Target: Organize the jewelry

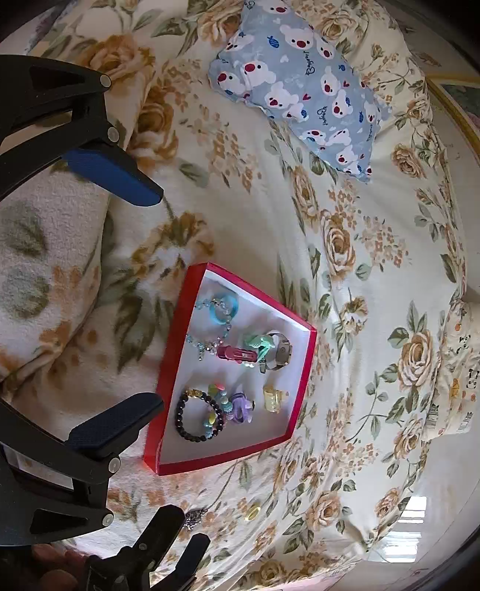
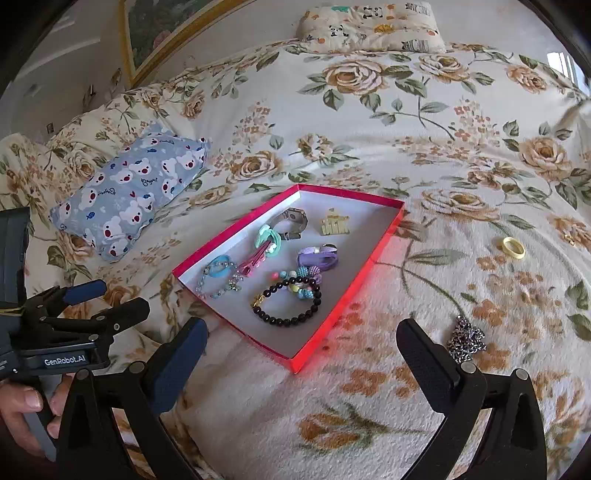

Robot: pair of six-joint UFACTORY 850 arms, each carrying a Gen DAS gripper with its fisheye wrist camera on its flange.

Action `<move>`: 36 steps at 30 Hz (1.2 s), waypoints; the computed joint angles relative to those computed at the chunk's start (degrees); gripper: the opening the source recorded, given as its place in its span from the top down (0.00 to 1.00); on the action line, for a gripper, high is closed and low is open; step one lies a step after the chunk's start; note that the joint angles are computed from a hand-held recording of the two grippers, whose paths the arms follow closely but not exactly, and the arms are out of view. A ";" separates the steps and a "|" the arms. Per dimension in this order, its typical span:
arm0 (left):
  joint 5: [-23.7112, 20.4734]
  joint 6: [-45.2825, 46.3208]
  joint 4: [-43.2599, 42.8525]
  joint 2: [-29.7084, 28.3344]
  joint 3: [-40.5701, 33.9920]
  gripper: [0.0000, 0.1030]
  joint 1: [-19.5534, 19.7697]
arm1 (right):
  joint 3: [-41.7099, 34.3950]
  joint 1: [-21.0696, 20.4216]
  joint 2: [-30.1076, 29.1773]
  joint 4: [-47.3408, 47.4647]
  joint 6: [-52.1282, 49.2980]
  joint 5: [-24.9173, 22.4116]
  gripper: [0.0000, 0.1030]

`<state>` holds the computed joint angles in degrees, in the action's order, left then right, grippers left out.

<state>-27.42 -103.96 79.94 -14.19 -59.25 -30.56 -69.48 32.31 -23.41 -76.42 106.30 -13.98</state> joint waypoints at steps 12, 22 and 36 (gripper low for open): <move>-2.22 -3.78 3.99 0.35 1.14 0.01 -0.79 | -0.85 0.50 -0.64 -2.49 0.82 -0.26 0.00; -2.16 -4.28 4.55 0.33 1.21 0.01 -0.40 | -1.49 0.80 -1.12 -1.15 -1.66 -1.20 0.00; -2.40 -4.86 5.83 -0.12 0.95 0.01 -0.41 | -2.39 0.80 -1.82 0.84 -4.32 -1.56 0.00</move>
